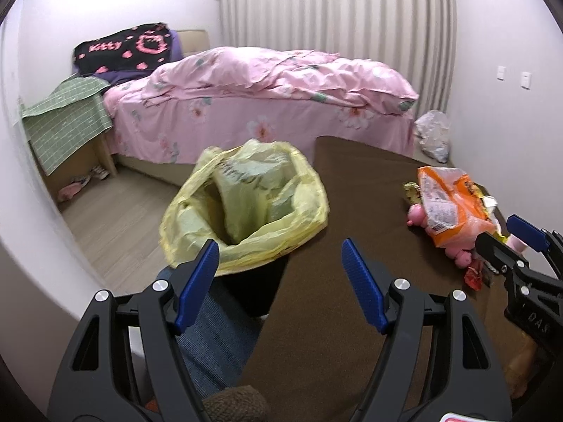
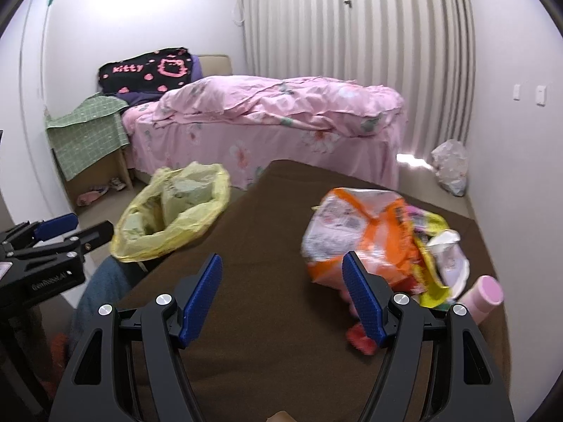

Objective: Collect trash
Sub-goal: 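Reach the left tool to the orange chip bag and close on it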

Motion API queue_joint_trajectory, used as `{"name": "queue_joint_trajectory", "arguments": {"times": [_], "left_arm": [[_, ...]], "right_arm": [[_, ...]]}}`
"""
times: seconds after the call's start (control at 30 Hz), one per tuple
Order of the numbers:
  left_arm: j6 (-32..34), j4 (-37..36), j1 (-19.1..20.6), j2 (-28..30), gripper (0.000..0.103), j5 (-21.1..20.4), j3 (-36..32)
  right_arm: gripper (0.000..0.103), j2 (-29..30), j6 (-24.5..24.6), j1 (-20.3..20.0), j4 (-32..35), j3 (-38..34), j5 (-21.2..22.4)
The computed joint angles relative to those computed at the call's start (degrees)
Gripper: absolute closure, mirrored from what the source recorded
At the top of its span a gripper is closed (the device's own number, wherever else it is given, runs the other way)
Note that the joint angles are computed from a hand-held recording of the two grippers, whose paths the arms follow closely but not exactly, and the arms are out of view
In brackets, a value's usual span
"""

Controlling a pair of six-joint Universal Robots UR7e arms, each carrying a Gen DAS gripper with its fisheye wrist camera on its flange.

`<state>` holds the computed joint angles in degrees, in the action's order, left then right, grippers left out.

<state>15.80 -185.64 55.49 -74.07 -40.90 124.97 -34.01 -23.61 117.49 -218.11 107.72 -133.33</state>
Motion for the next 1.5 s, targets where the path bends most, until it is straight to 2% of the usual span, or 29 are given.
{"name": "queue_joint_trajectory", "arguments": {"times": [0.07, 0.3, 0.37, 0.43, 0.53, 0.6, 0.7, 0.9, 0.97, 1.07, 1.13, 1.17, 1.23, 1.3, 1.33, 1.5], "left_arm": [[2.0, -0.1, 0.8, 1.0, 0.034, -3.4, -0.9], [5.6, 6.6, 4.2, 7.0, 0.032, -17.8, -7.2], [6.8, 9.1, 5.1, 9.5, 0.025, -22.8, -9.8], [7.0, 13.2, 5.6, 11.6, 0.025, -27.6, -12.7], [6.9, 19.3, 5.3, 14.5, 0.025, -31.5, -16.5], [6.0, 21.6, 4.9, 16.6, 0.025, -32.4, -19.0], [0.2, 25.1, 5.3, 19.1, 0.025, -34.4, -22.5], [-10.5, 32.4, 6.8, 21.8, 0.029, -38.3, -26.0], [-13.5, 33.7, 7.3, 23.1, 0.033, -39.4, -28.0], [-16.4, 34.8, 7.6, 24.5, 0.035, -38.9, -29.7], [-16.9, 37.6, 8.3, 24.5, 0.044, -41.8, -30.6], [-16.3, 37.2, 8.3, 24.3, 0.05, -41.8, -30.2], [-14.3, 35.3, 7.7, 23.3, 0.06, -40.0, -28.8], [-13.4, 35.1, 7.5, 22.9, 0.064, -39.2, -28.7], [-13.3, 35.0, 7.5, 22.7, 0.07, -39.0, -28.7], [-10.9, 31.7, 7.3, 21.5, 0.076, -35.5, -27.2]], "right_arm": [[0.036, -1.0, -0.4, -1.1, -1.9, 1.2, -0.9], [0.036, -4.8, 0.6, -5.7, -6.3, 6.0, -4.3], [0.036, -5.4, -0.5, -6.6, -8.4, 7.0, -5.4], [0.036, -5.2, -2.5, -7.3, -11.0, 7.3, -7.2], [0.036, -5.3, -3.7, -8.4, -13.0, 7.9, -9.2], [0.036, -5.7, -2.8, -9.3, -13.3, 8.8, -9.5], [0.036, -6.0, -1.2, -10.5, -13.6, 9.7, -9.2], [0.036, -4.7, -2.8, -11.4, -15.1, 9.4, -11.0], [0.036, -5.0, -0.1, -11.9, -13.7, 9.9, -10.1], [0.036, -5.4, 2.9, -12.4, -12.3, 10.9, -8.5], [0.036, -5.0, 3.2, -12.2, -12.2, 11.0, -8.4], [0.036, -4.9, 3.1, -12.2, -12.2, 11.0, -8.5], [0.036, -4.6, 3.1, -12.1, -11.9, 10.9, -8.4], [0.036, -4.7, 3.3, -12.1, -11.9, 11.0, -8.1], [0.036, -4.7, 3.4, -12.0, -11.9, 11.0, -7.9], [0.036, -4.6, 3.0, -11.6, -11.8, 10.7, -7.8]]}}
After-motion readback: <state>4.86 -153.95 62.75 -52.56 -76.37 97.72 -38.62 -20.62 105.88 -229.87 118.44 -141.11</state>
